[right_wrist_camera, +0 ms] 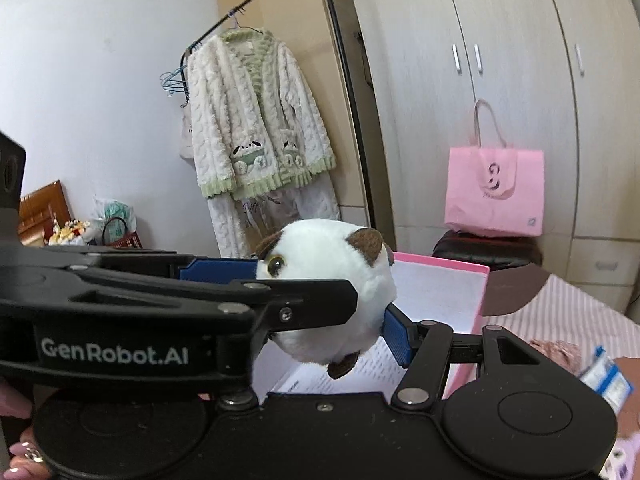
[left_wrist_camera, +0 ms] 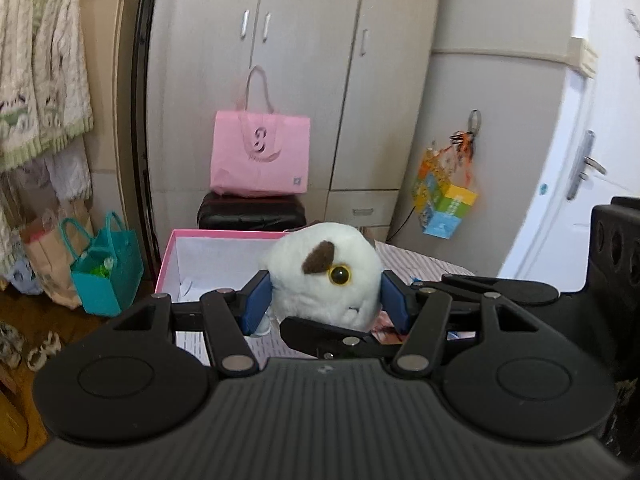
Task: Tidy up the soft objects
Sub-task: 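Carry the plush toy into the pink box and open the left gripper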
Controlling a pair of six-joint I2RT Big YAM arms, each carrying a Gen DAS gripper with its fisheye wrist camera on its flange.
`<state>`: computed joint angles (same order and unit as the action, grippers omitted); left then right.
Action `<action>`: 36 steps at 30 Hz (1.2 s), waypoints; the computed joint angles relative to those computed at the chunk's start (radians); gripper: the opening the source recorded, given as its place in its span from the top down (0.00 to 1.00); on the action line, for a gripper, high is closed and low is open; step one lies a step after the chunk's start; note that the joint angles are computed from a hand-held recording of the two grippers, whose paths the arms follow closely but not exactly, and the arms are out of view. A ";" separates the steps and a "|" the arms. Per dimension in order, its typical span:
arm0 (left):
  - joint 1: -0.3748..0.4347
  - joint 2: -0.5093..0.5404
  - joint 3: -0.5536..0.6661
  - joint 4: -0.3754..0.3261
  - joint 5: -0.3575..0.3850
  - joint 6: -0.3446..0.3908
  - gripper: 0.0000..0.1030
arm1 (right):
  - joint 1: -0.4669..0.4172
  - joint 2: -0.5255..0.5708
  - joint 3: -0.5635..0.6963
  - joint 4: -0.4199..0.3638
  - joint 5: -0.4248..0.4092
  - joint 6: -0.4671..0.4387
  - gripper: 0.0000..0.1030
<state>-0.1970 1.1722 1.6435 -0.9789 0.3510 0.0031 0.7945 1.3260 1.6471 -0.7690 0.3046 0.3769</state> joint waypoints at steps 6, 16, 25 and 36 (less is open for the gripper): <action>0.014 0.175 0.134 -0.070 0.003 -0.062 0.44 | -0.136 0.120 0.132 -0.112 -0.228 0.008 0.37; 0.020 0.320 0.198 -0.124 0.011 -0.141 0.45 | -0.207 0.309 0.321 -0.306 -0.297 -0.065 0.37; 0.011 0.359 0.211 -0.124 0.005 -0.167 0.52 | -0.187 0.367 0.390 -0.372 -0.115 -0.173 0.41; 0.029 0.235 0.122 -0.076 -0.053 -0.083 0.50 | -0.202 0.220 0.255 -0.335 -0.215 -0.125 0.40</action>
